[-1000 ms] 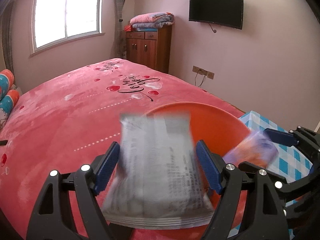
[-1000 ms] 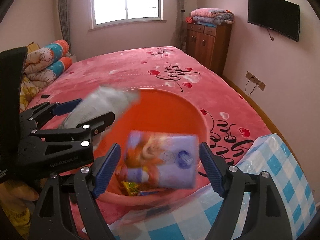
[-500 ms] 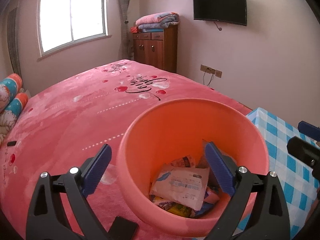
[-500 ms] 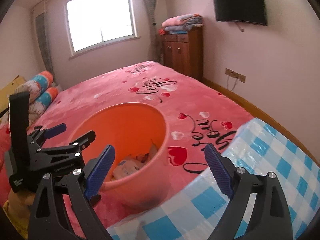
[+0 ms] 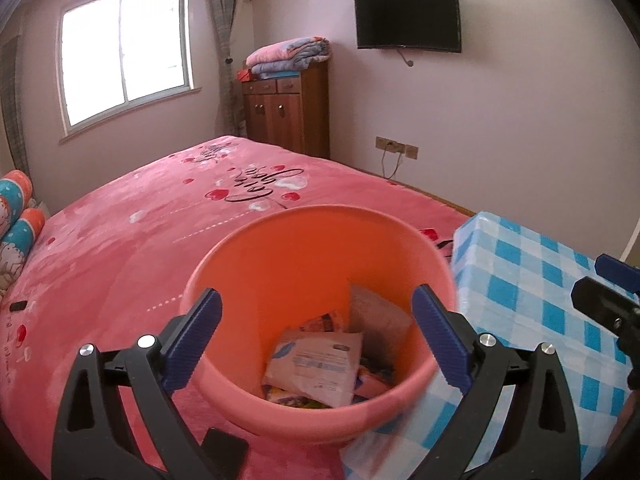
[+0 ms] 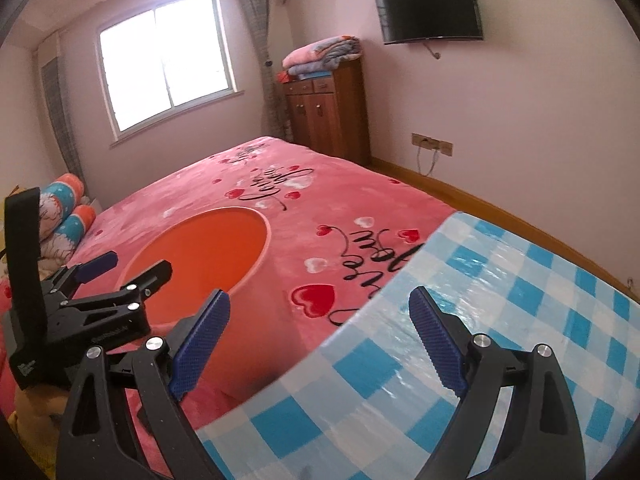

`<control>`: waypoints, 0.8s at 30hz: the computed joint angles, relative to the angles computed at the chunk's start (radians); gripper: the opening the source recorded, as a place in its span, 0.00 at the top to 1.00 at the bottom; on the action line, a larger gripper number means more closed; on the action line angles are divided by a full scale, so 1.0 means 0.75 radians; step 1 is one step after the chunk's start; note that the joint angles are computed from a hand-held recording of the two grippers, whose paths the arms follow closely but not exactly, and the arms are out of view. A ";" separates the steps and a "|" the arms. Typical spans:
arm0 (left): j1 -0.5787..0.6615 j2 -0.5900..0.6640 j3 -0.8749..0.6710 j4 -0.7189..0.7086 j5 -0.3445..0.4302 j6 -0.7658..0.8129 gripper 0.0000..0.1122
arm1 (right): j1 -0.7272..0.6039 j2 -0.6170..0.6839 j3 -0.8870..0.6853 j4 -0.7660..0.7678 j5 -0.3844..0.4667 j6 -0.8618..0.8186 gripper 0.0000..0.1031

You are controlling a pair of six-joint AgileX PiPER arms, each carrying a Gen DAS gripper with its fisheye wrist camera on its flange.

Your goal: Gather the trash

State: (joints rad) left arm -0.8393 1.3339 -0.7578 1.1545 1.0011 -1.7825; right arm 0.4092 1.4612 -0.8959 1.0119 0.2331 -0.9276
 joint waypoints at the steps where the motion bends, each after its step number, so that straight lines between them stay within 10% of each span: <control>1: -0.018 0.006 -0.010 -0.001 0.010 -0.002 0.14 | -0.014 -0.015 0.018 0.026 0.003 -0.026 0.13; 24: -0.413 0.263 -0.273 0.001 0.127 -0.087 0.14 | -0.525 -0.414 0.444 0.327 0.134 -0.428 0.13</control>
